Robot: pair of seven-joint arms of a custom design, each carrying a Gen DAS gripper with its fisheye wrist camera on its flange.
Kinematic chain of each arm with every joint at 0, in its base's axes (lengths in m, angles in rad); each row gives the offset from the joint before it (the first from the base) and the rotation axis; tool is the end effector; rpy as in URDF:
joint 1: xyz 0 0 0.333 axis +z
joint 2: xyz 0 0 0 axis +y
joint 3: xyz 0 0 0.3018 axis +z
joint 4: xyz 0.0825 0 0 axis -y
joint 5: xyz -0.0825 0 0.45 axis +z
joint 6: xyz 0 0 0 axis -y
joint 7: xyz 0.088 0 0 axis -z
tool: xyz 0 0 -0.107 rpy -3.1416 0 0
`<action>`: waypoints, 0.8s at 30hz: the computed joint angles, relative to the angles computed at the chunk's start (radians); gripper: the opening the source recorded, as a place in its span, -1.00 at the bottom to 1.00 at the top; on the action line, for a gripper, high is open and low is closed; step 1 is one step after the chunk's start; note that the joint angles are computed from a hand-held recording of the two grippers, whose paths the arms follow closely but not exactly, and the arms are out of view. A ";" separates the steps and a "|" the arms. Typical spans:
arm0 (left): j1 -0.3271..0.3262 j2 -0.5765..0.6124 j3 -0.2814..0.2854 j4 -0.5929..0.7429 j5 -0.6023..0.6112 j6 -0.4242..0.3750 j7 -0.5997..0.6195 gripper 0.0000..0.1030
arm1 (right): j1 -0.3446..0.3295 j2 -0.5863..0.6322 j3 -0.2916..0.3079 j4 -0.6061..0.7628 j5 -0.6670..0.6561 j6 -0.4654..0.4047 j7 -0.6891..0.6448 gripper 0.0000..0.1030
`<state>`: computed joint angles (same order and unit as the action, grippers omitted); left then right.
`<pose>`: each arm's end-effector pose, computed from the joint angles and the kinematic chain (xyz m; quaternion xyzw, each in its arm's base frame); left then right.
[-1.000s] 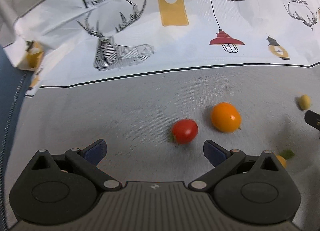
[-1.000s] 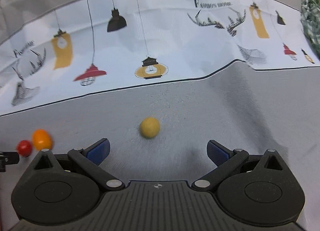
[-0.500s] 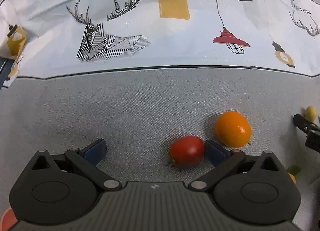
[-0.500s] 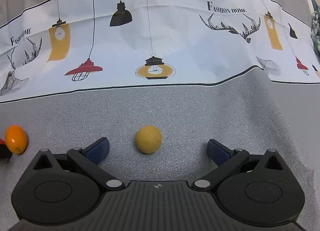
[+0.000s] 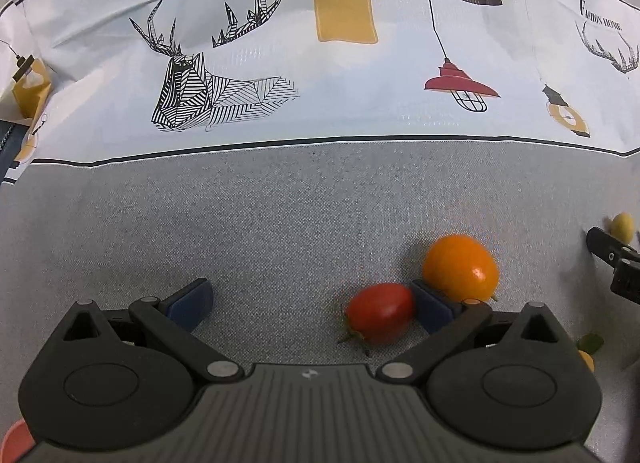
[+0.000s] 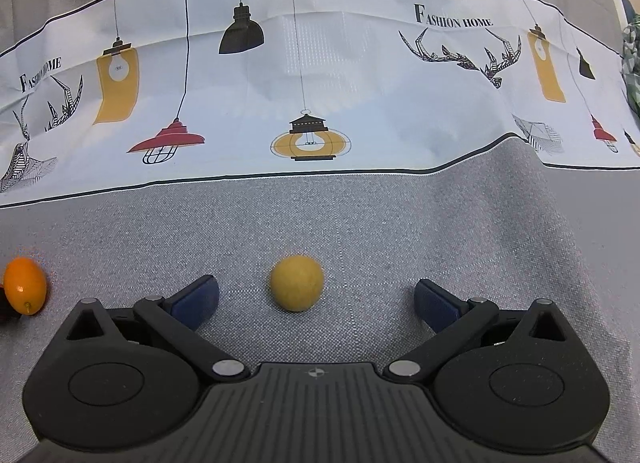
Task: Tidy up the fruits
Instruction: 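Grasp a yellow ball fruit with the right tool while the left tool grasps a red tomato, then carry the yellow fruit and red tomato over the pink plate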
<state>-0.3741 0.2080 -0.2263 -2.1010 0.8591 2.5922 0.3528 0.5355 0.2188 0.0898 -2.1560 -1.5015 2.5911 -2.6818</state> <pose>0.5218 -0.3736 0.2904 -0.6609 0.6957 -0.1667 0.2268 0.4864 0.3751 0.2459 -0.5964 0.6845 -0.3084 0.2841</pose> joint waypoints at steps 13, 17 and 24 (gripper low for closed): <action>0.012 -0.035 -0.003 -0.026 -0.002 0.051 0.042 -0.05 | 0.003 -0.016 0.002 -0.013 -0.006 0.002 0.003 0.70; 0.020 -0.050 -0.013 -0.043 -0.045 0.068 0.080 -0.40 | 0.002 -0.033 0.013 -0.018 -0.035 0.020 -0.020 -0.49; 0.013 -0.109 -0.015 -0.098 0.021 0.086 0.028 -0.41 | 0.000 -0.053 0.022 -0.036 -0.014 0.017 -0.032 -0.49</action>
